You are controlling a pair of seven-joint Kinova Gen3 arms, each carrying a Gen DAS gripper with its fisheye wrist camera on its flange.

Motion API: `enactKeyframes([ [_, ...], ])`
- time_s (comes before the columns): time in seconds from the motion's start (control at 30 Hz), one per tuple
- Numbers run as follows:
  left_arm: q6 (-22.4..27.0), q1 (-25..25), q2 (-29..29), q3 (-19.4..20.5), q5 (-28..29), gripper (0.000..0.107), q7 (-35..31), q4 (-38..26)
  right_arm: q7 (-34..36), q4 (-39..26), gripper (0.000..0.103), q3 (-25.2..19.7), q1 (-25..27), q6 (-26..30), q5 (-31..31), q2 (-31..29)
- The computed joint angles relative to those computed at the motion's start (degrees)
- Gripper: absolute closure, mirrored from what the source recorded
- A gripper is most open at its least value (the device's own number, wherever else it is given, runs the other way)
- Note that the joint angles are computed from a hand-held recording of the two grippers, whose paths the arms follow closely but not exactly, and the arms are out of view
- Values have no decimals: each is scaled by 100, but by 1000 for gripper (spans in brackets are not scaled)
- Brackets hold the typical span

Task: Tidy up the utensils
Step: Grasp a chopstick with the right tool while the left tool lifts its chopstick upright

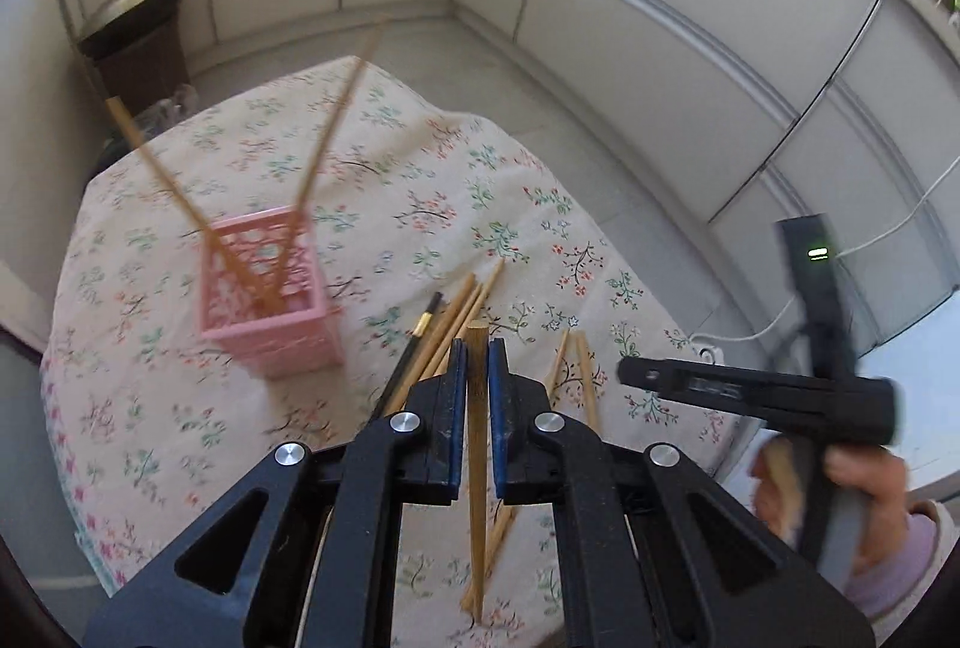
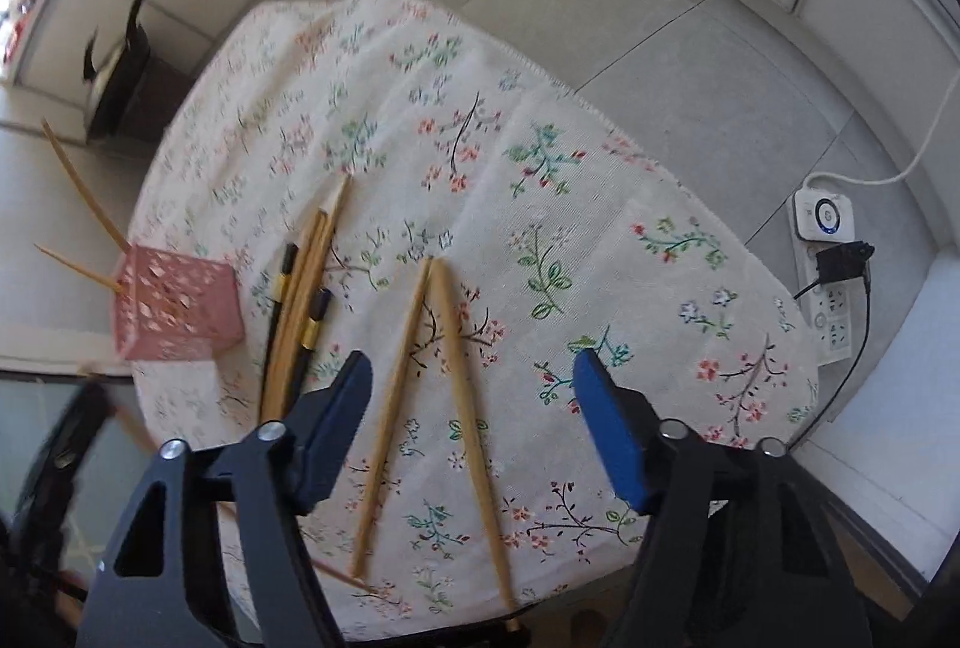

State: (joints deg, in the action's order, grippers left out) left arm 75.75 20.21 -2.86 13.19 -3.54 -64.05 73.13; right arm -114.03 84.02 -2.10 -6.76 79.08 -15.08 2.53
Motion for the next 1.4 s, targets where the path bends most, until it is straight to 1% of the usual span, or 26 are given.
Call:
enactKeyframes([
  [0.07, -25, -32, -204, -11, -39, 101, 114, 90, -118, -56, 38, -111, -155, 47, 210, 139],
  [0.1, -30, -72, -308, -39, 5, 101, 112, 135, -219, -92, 41, -158, -250, 76, 369, 221],
  [0.13, -29, -115, -390, -54, 39, 101, 102, 164, -291, -107, 47, -176, -307, 91, 436, 301],
  [0.17, -2, -173, -455, -89, 60, 101, 26, 152, -300, -107, 50, -173, -324, 108, 423, 370],
  [0.23, -37, -256, -589, -81, 88, 101, -37, 196, -216, -90, 61, -142, -265, 125, 180, 549],
  [0.27, -39, -295, -644, -81, 131, 101, -76, 181, -211, -62, 64, -178, -202, 104, 89, 623],
  [0.3, -26, -333, -692, -78, 163, 101, -116, 160, -246, -30, 65, -122, -245, -9, 93, 596],
  [0.33, -42, -371, -729, -63, 174, 101, -144, 156, -257, -26, 68, -125, -260, -106, 124, 597],
  [0.4, -69, -441, -805, -21, 176, 101, -168, 140, -226, 35, 69, -125, -192, -295, 49, 580],
  [0.47, -129, -512, -879, 3, 178, 101, -163, 155, -157, 77, 91, -40, -210, -361, 78, 564],
  [0.5, -180, -548, -927, 3, 190, 101, -161, 193, -108, 161, 96, -60, -101, -432, -27, 532],
  [0.57, -239, -627, -1008, 54, 156, 101, -93, 205, -36, 273, 96, -1, 54, -489, -288, 423],
  [0.67, -304, -723, -1116, 65, 171, 101, -79, 229, 111, 402, 96, 23, 141, -711, -472, -69],
  [0.73, -343, -778, -1202, 87, 175, 101, -65, 248, 302, 346, 96, 25, 127, -732, -541, -440],
  [0.9, -327, -923, -1375, 221, 102, 101, 19, 235, 594, 140, 96, -19, -85, -833, -351, -1344],
  [1.03, -289, -1065, -1513, 359, -13, 101, 94, 207, 570, -72, 96, -91, -256, -928, -169, -1702],
  [1.2, -299, -1275, -1642, 405, -119, 101, 146, 44, 573, -512, 96, 31, -399, -865, -299, -1791],
  [1.33, -329, -1455, -1670, 451, -171, 101, 182, -153, 565, -989, 96, -42, -485, -824, -237, -1743],
  [1.4, -322, -1588, -1630, 567, -293, 101, 241, -288, 517, -1260, 96, -115, -509, -851, -153, -1672],
])
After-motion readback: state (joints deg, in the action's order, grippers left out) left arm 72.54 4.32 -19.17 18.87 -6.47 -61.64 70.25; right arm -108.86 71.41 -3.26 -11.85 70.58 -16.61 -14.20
